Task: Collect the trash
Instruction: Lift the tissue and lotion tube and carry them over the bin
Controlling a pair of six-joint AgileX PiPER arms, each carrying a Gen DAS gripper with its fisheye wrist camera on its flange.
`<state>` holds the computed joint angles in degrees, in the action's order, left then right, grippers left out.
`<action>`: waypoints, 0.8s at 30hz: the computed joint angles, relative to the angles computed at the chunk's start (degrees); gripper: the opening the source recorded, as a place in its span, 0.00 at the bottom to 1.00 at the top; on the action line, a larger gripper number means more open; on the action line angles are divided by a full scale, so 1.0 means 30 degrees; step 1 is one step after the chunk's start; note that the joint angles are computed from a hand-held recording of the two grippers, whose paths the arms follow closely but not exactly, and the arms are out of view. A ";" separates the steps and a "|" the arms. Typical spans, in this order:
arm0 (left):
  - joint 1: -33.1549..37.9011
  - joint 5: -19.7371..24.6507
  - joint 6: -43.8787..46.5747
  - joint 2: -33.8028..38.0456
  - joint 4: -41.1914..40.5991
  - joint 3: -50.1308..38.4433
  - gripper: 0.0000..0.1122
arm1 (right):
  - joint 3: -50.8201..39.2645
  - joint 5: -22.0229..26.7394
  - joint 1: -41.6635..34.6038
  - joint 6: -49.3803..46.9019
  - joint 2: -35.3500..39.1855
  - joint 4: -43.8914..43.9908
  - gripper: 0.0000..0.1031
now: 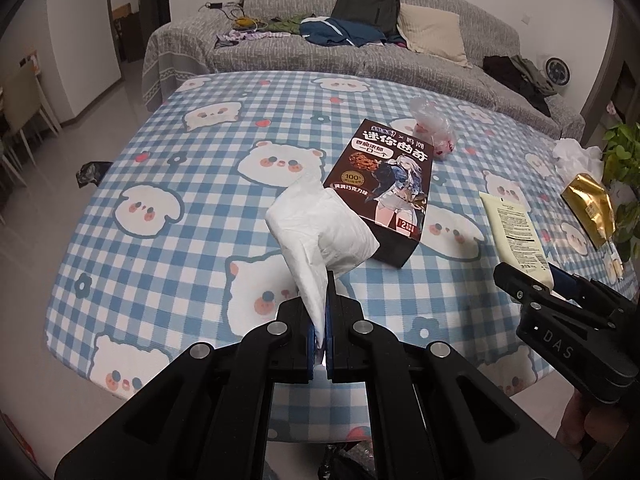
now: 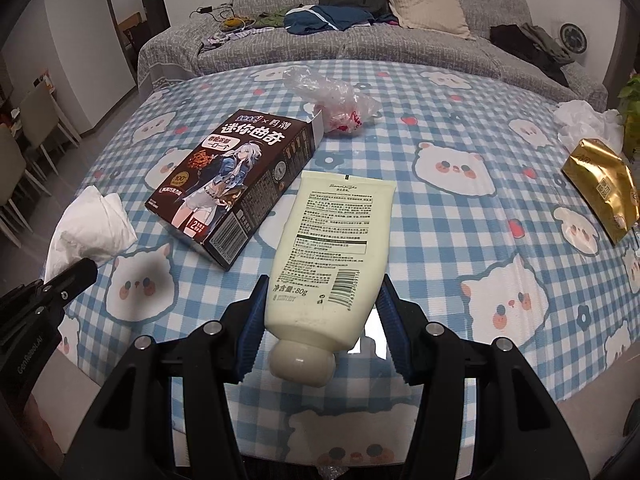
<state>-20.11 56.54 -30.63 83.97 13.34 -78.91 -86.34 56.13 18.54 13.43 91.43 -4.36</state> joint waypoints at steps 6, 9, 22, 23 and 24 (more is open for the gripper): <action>-0.0682 0.0199 -0.0908 -0.0251 0.0485 0.0588 0.02 | 0.1106 0.0011 -0.0059 -0.0263 -0.1125 -0.0184 0.49; -0.1152 0.0307 -0.1430 -0.0459 0.0739 0.0836 0.02 | 0.1533 -0.0008 0.0015 -0.0280 -0.1619 -0.0289 0.49; -0.2160 0.0699 -0.2796 -0.1713 0.1225 0.1861 0.02 | 0.2848 -0.0114 0.0647 0.0134 -0.2941 -0.0718 0.49; -0.2244 0.0729 -0.2889 -0.1868 0.1261 0.2010 0.02 | 0.2985 -0.0132 0.0746 0.0213 -0.3015 -0.0772 0.49; -0.2318 0.0732 -0.2963 -0.1988 0.1286 0.2121 0.02 | 0.3031 -0.0128 0.0827 0.0266 -0.3034 -0.0780 0.49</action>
<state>-27.06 58.73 -39.52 78.00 17.19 -72.55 -77.25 55.75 21.02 14.23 82.33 -6.70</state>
